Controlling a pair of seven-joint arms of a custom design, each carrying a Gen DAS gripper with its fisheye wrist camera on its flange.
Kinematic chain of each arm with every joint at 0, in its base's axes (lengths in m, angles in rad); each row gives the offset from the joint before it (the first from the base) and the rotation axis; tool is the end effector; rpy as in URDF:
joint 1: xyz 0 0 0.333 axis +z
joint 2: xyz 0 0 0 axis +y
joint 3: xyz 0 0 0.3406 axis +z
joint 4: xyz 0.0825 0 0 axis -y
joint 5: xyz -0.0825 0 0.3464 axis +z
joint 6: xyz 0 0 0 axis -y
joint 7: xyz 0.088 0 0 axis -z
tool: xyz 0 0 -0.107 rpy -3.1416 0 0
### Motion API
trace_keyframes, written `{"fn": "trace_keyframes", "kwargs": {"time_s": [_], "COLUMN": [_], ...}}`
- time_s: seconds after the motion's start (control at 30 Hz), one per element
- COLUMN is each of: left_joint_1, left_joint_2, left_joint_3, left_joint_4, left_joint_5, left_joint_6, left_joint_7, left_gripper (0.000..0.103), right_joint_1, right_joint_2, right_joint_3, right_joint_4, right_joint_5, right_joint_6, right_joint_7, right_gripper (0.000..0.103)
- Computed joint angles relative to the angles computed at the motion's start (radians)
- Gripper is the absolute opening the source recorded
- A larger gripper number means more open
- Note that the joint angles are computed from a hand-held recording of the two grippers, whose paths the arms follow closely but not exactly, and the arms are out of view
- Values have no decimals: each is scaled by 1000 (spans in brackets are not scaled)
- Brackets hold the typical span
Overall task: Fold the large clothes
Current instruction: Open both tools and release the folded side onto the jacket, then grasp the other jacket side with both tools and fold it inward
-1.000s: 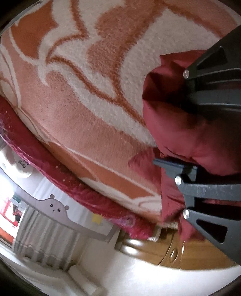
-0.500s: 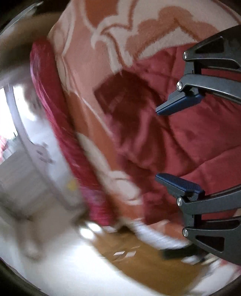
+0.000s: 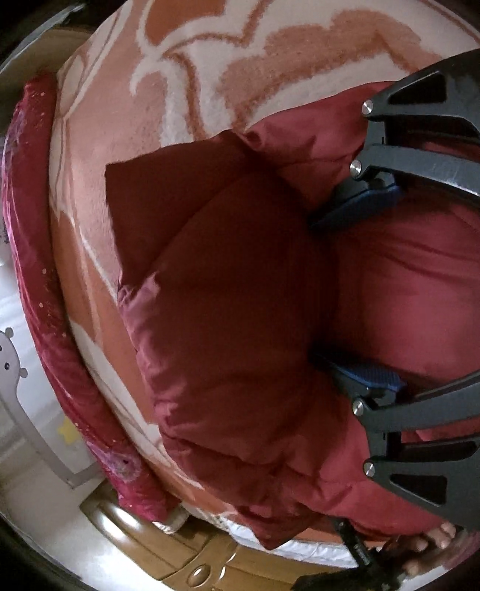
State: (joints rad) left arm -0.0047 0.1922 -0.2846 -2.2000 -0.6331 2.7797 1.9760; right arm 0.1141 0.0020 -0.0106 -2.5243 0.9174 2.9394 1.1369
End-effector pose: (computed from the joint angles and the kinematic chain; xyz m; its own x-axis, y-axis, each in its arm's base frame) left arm 0.5434 -0.1285 0.3852 -0.1846 -0.9287 0.3218 -0.9201 0.0482 -0.3887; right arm 0.4562 -0.0043 0.3609 -0.2426 -0.9085 -0.3403 -0.8611 0.3632 -0.3558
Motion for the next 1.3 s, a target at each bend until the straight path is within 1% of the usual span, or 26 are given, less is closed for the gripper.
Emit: {"fn": "trace_keyframes", "kwargs": {"time_s": [0.1, 0.17, 0.2, 0.27, 0.33, 0.37, 0.4, 0.43, 0.5, 0.57, 0.6, 0.63, 0.7, 0.8, 0.9, 1.0, 1.1, 1.17, 1.27, 1.3], "left_joint_1": [16, 16, 15, 7, -3, -10, -19, -28, -44, -57, -60, -60, -55, -41, -25, -10, 5, 16, 38, 46], "left_joint_2": [-41, -75, -95, -138, -177, -200, -220, -238, -272, -288, -296, -299, -297, -286, -281, -273, -251, -232, -204, -199], "left_joint_3": [-14, -7, 1, 24, 54, 70, 86, 101, 137, 170, 186, 201, 217, 232, 236, 244, 243, 237, 235, 233], "left_joint_4": [-37, -59, -72, -99, -119, -134, -149, -162, -185, -196, -202, -205, -209, -213, -227, -233, -226, -218, -199, -195], "left_joint_5": [-75, -143, -186, -265, -328, -353, -369, -385, -407, -414, -427, -439, -442, -439, -421, -433, -442, -432, -464, -471], "left_joint_6": [7, 0, -6, -26, -52, -57, -52, -48, -49, -58, -69, -81, -93, -111, -106, -133, -156, -168, -224, -238], "left_joint_7": [76, 126, 157, 206, 248, 267, 282, 297, 330, 352, 370, 384, 388, 387, 380, 397, 410, 399, 420, 427], "left_gripper": [20, 21, 23, 29, 42, 46, 55, 61, 65, 71, 76, 78, 78, 78, 78, 78, 78, 78, 79, 81], "right_joint_1": [10, 12, 16, 18, 19, 23, 30, 37, 45, 40, 37, 34, 23, 1, -27, -60, -84, -103, -124, -127], "right_joint_2": [-11, -32, -35, -35, -41, -54, -70, -85, -127, -183, -203, -226, -272, -319, -367, -402, -406, -398, -377, -364], "right_joint_3": [7, -1, -3, -5, -3, -3, -6, -13, -31, -45, -46, -47, -52, -67, -85, -117, -137, -151, -154, -155], "right_joint_4": [-8, -21, -22, -19, -20, -25, -29, -32, -41, -69, -80, -96, -130, -168, -216, -252, -267, -276, -284, -281], "right_joint_5": [76, 152, 180, 192, 157, 176, 221, 277, 412, 491, 511, 529, 547, 545, 535, 529, 534, 531, 501, 503], "right_joint_6": [12, 6, 7, 3, 11, 18, 25, 24, 1, -19, -19, -17, -20, -42, -53, -86, -126, -172, -227, -243], "right_joint_7": [-61, -137, -167, -183, -148, -159, -189, -227, -318, -364, -376, -386, -393, -383, -365, -359, -370, -389, -393, -403], "right_gripper": [71, 72, 72, 74, 74, 74, 74, 74, 74, 77, 79, 79, 81, 87, 87, 90, 93, 94, 94, 94]}}
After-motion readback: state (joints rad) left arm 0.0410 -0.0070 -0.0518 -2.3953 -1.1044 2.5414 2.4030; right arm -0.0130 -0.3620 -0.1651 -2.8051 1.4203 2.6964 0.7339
